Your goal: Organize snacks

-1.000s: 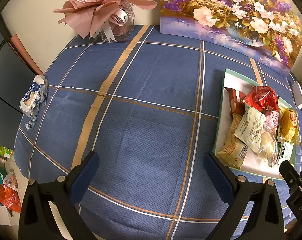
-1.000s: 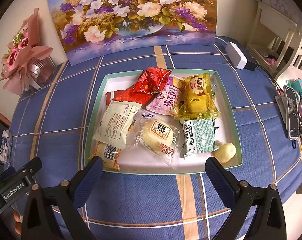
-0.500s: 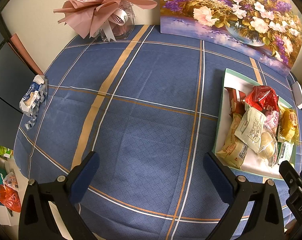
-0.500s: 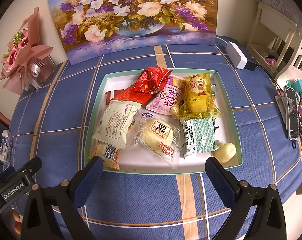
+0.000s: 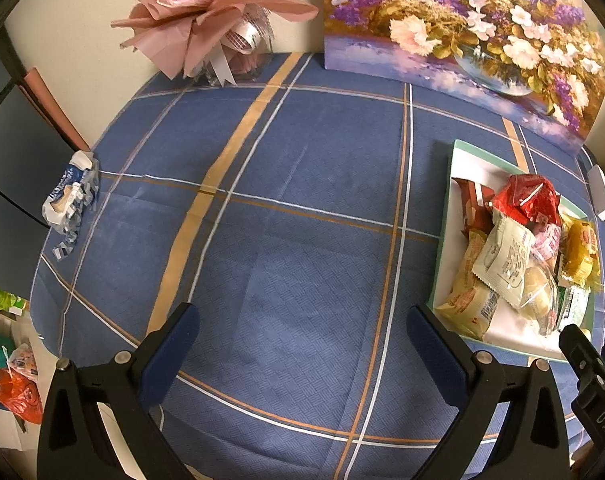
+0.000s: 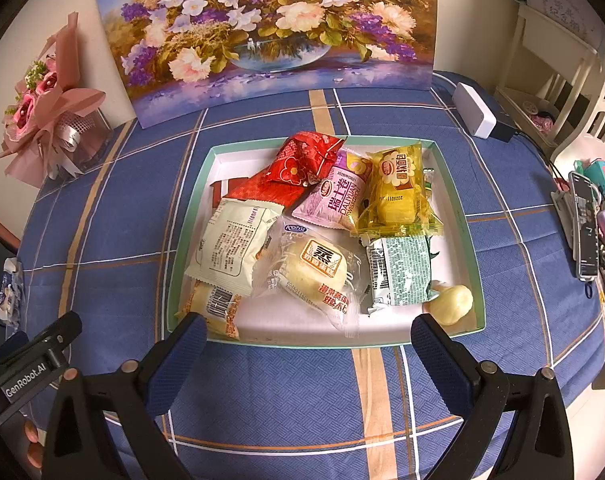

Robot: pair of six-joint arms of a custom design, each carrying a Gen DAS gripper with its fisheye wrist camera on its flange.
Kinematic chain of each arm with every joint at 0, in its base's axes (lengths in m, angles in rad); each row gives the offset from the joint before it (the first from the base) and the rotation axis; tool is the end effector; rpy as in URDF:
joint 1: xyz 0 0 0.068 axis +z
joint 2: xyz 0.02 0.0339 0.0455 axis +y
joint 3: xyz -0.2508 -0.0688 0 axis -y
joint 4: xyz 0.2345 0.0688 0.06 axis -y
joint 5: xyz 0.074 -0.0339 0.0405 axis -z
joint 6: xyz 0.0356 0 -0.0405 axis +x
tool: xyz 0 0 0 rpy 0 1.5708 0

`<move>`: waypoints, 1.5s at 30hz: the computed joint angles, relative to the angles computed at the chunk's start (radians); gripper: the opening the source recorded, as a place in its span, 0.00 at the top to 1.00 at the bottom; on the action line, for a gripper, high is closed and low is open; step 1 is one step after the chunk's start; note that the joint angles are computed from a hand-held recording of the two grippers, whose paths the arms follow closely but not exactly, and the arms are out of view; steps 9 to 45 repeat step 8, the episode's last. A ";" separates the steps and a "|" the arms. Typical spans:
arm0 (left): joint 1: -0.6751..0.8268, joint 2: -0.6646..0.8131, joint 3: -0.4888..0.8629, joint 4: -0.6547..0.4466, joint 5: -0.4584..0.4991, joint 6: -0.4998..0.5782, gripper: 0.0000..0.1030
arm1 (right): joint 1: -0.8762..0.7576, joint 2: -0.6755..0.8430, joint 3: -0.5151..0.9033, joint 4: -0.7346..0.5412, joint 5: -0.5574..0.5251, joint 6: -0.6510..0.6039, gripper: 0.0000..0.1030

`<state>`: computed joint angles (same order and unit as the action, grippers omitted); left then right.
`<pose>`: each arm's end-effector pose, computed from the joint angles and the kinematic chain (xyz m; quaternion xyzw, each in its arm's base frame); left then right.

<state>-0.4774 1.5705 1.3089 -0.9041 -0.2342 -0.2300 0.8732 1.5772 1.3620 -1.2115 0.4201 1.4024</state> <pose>0.2745 -0.1327 0.2618 0.0967 0.9683 0.0382 0.2271 0.1902 0.2043 0.2674 0.2696 0.9376 -0.0234 0.2183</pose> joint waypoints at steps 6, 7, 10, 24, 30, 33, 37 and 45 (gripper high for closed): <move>-0.019 -0.036 -0.025 0.027 -0.028 0.003 0.00 | -0.004 0.001 0.001 0.002 -0.001 -0.006 0.00; -0.017 -0.035 -0.025 0.026 -0.026 0.005 0.00 | -0.004 0.001 0.001 0.002 -0.002 -0.006 0.00; -0.011 -0.030 -0.020 0.024 -0.018 0.008 0.00 | -0.004 0.001 0.001 0.002 -0.002 -0.006 0.00; -0.011 -0.030 -0.020 0.024 -0.018 0.008 0.00 | -0.004 0.001 0.001 0.002 -0.002 -0.006 0.00; -0.011 -0.030 -0.020 0.024 -0.018 0.008 0.00 | -0.004 0.001 0.001 0.002 -0.002 -0.006 0.00; -0.011 -0.030 -0.020 0.024 -0.018 0.008 0.00 | -0.004 0.001 0.001 0.002 -0.002 -0.006 0.00; -0.011 -0.030 -0.020 0.024 -0.018 0.008 0.00 | -0.004 0.001 0.001 0.002 -0.002 -0.006 0.00; -0.011 -0.030 -0.020 0.024 -0.018 0.008 0.00 | -0.004 0.001 0.001 0.002 -0.002 -0.006 0.00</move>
